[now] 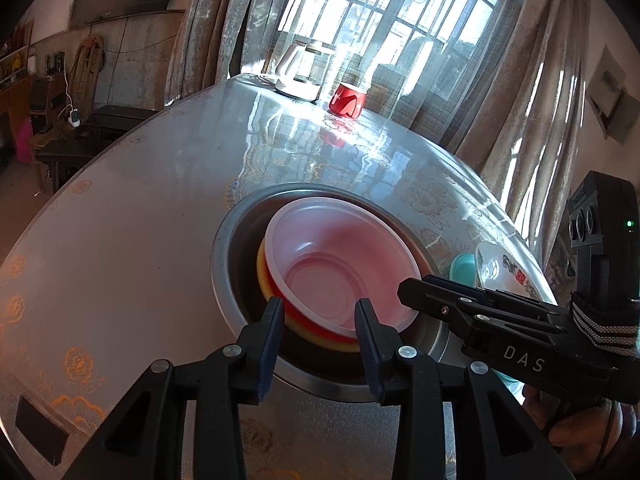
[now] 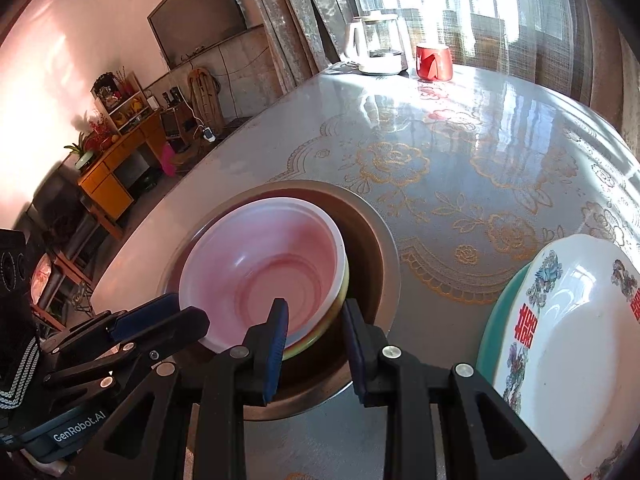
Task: Organize plates and bowls
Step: 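Open the left tool and grip the steel bowl rim, then lift the nested steel bowl stack with the left tool over the plates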
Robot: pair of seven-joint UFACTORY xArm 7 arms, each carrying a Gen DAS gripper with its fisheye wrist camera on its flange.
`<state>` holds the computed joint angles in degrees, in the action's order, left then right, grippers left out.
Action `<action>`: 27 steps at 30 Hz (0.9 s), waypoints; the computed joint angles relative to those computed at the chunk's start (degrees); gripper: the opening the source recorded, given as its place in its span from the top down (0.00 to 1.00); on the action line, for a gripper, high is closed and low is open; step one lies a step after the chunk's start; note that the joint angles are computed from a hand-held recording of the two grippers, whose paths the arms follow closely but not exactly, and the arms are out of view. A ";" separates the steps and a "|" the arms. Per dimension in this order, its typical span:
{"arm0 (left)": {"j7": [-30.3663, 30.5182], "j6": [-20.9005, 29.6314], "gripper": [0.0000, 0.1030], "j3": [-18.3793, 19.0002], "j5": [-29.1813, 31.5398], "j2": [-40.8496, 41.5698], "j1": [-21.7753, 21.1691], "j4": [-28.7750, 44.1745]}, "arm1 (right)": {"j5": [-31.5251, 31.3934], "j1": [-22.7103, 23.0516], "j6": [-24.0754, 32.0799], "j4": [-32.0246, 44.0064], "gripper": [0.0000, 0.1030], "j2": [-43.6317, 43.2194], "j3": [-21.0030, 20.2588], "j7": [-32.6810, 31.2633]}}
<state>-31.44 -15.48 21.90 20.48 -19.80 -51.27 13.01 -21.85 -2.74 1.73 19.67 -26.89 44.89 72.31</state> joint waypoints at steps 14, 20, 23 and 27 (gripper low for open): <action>2.19 1.12 0.59 -10.92 -5.74 -2.31 8.58 -1.40 | -1.14 -2.41 -0.40 -0.35 0.80 -1.97 4.18 3.20; 3.39 1.40 0.54 -13.13 -8.04 -3.46 10.37 -2.06 | 0.99 -2.35 -3.95 -1.95 0.79 -1.98 3.46 2.58; 3.73 1.37 0.51 -13.78 -9.20 -4.11 11.48 -2.75 | 3.25 -2.54 -6.08 -3.15 0.77 -2.73 3.85 1.90; 4.37 1.42 0.51 -12.93 -9.94 -5.02 11.50 -3.58 | 6.63 -1.35 -7.63 -4.73 0.77 -4.25 3.57 0.98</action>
